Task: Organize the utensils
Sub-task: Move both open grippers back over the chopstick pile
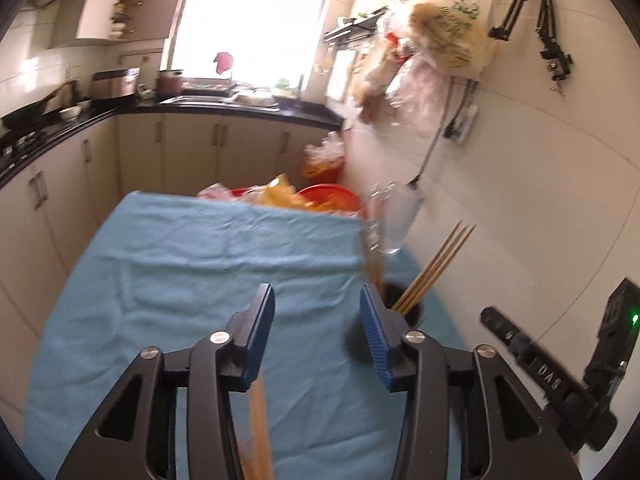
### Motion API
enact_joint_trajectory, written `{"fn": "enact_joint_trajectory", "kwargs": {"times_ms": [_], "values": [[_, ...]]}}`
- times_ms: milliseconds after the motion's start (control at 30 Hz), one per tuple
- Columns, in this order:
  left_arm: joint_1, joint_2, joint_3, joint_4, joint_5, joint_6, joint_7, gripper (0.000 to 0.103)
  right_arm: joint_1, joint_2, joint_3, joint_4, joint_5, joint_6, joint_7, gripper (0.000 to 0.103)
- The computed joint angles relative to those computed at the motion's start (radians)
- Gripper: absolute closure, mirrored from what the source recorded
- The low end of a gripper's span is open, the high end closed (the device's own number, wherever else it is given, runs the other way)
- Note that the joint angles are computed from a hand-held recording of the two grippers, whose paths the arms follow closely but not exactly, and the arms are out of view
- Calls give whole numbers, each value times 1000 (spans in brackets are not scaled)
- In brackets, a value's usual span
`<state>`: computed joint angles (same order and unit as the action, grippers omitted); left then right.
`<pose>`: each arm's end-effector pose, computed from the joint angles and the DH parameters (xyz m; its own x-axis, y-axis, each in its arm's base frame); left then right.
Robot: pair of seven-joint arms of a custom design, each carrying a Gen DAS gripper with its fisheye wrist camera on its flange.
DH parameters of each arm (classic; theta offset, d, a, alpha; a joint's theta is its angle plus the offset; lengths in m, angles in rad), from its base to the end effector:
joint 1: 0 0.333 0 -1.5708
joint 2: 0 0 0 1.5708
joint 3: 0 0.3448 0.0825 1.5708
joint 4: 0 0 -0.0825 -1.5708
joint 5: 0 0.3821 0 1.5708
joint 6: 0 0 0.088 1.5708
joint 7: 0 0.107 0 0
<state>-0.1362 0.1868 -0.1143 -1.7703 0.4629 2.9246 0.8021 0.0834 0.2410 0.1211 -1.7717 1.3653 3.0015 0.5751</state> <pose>0.6394 -0.1855 0.5959 0.0071 -0.9733 0.2292 -0.5609 -0.1937 -0.8049 0.6579 0.0564 0.5211 0.1347 -0.9045 -0.4048 -0.5319 0.2786 -0.7996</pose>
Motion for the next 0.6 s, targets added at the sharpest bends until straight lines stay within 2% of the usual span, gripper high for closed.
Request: {"fn": "enact_joint_trajectory", "kwargs": {"times_ms": [100, 167, 233, 300, 467, 600], "values": [[-27, -65, 65, -122, 164, 0, -168, 56, 25, -9, 21, -44, 30, 63, -73, 60], [-8, -93, 63, -183, 219, -12, -224, 56, 48, -6, 25, -72, 15, 97, -76, 60], [5, -118, 71, -243, 350, -35, -346, 56, 52, -5, 27, -91, -6, 80, -54, 60], [29, -127, 62, -279, 415, -52, -408, 56, 60, -7, 33, -114, -17, 81, -43, 60], [94, -122, 56, -353, 449, -8, -501, 56, 85, -1, 48, -149, -50, 117, -41, 60], [115, -105, 61, -370, 490, 11, -560, 56, 97, 4, 57, -173, -130, 140, 32, 60]]}}
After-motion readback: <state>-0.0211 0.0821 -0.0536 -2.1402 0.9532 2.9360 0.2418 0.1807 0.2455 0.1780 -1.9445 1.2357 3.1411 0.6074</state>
